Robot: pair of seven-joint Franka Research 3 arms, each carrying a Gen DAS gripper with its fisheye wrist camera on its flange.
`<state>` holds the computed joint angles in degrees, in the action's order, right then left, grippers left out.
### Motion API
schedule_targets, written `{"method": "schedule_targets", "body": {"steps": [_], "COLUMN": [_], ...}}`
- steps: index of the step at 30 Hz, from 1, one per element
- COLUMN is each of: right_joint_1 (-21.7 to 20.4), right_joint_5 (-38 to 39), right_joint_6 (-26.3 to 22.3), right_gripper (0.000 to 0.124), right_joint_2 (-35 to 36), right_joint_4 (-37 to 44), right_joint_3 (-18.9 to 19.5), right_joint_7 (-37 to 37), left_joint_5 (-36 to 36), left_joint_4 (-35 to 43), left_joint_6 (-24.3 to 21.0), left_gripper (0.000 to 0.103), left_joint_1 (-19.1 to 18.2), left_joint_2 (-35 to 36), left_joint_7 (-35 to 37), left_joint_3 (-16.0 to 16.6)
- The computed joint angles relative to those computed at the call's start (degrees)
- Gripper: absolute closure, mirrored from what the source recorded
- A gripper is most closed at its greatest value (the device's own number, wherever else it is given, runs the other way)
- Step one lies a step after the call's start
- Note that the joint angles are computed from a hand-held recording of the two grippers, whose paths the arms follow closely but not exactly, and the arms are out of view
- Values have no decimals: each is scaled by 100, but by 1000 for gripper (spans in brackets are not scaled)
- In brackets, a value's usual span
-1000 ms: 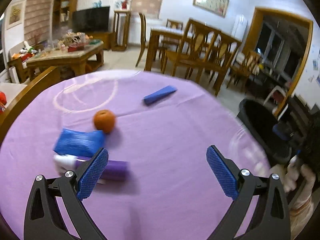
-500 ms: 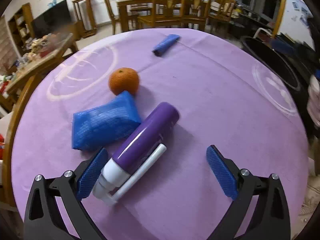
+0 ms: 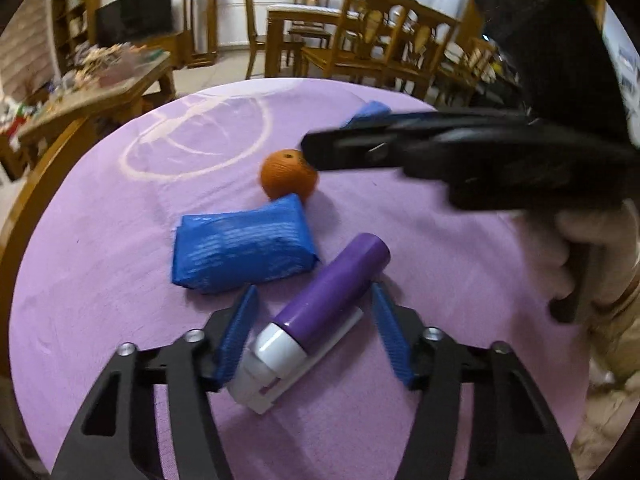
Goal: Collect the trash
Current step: 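Grasp the purple tube with the left tool while the right tool grasps the orange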
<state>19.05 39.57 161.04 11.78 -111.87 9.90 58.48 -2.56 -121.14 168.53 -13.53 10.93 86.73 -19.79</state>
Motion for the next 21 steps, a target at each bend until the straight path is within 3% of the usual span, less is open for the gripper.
{"method": "schedule_targets", "body": {"steps": [6,8,10,16,19,21], "right_joint_1": [285,301,193,58,-309,-451], "right_joint_5": [-1168,-1401,-1359,-1200,-416,148], "right_joint_6": [-159,-219,-180,-77,11,85], "right_gripper": [77,79,85,88,88,88], "right_joint_2": [687,828,867,851,601,353], "right_joint_4": [607,726,727,671,425,205], "right_joint_3": [-274,-292,-175,-41,285,406], "right_joint_7": [1043,1231,1124,1030,521,95], "left_joint_5": [611,1110,1478,1374,1787,1707], "left_joint_4": [112,178,219,200,202,174], "left_joint_6": [-24,-48,-26,172,155,217], "left_gripper": [54,60,64,78,78,78], "left_joint_1": [-252,-468,-576,-327,-537,-452], "left_joint_2": [76,113,144,184,153,145], "left_joint_7": [-469,-853,-1200,-1271,-1634,-1596], "left_joint_3": [225,428,546,334,552,424]}}
